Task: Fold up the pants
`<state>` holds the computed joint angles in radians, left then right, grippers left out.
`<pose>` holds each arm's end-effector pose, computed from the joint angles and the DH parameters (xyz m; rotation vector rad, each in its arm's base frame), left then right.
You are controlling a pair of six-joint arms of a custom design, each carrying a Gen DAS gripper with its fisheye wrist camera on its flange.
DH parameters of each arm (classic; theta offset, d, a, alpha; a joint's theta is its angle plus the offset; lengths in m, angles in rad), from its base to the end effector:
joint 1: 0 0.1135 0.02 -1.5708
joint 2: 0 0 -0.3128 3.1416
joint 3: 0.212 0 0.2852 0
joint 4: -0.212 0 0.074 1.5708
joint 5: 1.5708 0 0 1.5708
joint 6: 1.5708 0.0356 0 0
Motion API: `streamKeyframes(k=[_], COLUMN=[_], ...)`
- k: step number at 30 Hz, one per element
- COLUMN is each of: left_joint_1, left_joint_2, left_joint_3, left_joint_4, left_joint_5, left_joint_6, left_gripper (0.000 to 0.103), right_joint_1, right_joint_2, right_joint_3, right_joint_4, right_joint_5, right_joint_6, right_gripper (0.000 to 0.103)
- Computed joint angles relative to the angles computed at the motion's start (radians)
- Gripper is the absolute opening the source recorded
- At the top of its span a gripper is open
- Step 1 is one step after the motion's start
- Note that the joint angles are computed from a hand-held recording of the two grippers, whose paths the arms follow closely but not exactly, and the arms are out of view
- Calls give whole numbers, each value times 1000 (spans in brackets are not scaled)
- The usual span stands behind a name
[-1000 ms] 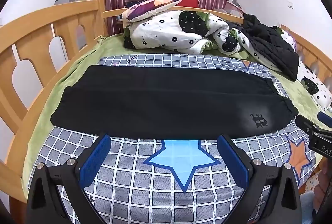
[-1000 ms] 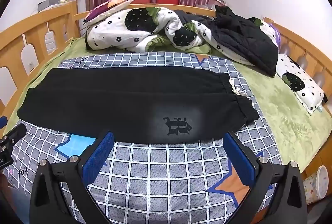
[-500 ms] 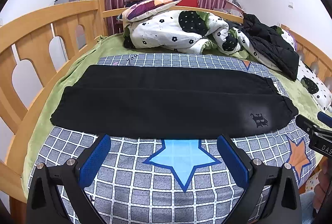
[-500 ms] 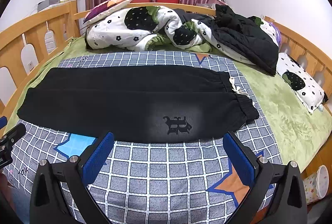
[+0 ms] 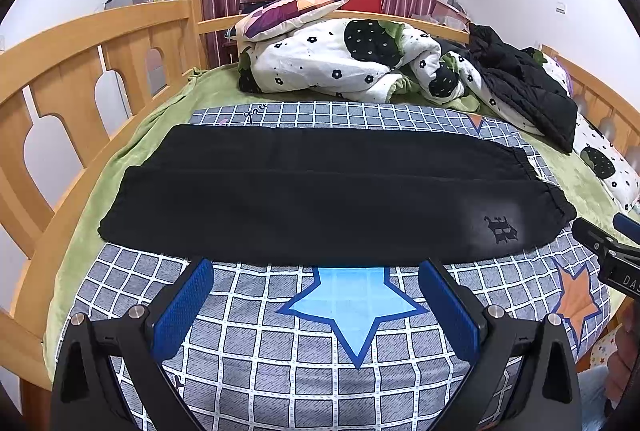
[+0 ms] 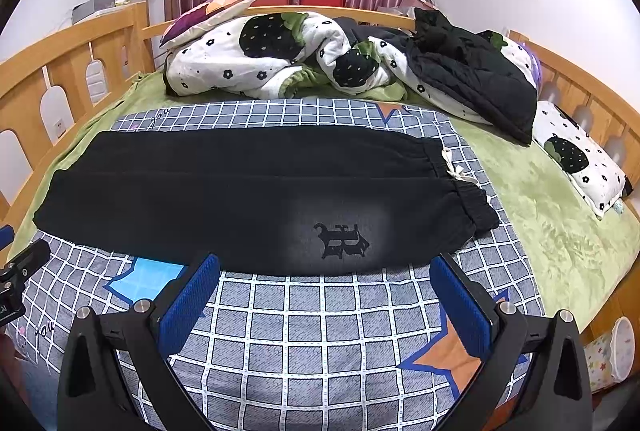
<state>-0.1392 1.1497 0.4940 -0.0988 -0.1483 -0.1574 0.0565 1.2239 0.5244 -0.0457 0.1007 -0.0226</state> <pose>0.2278 -0.0266 0.2017 -0.0954 2.3132 0.0222 0.2459 0.0103 0.1999 -0.0404 2.3130 -0.0994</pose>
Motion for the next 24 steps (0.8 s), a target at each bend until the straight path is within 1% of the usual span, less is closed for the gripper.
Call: streamKeyframes(k=[24], left_joint_1=[-2], left_joint_2=[-7], left_joint_3=[-3], left_joint_4=[-1], left_joint_5=[-2], left_joint_6=[1], left_gripper=[103], right_joint_1=[-8], right_joint_2=[5], right_joint_3=[3], right_joint_4=[1], right_joint_5=[-8], right_joint_6=[-2], right_gripper=[103])
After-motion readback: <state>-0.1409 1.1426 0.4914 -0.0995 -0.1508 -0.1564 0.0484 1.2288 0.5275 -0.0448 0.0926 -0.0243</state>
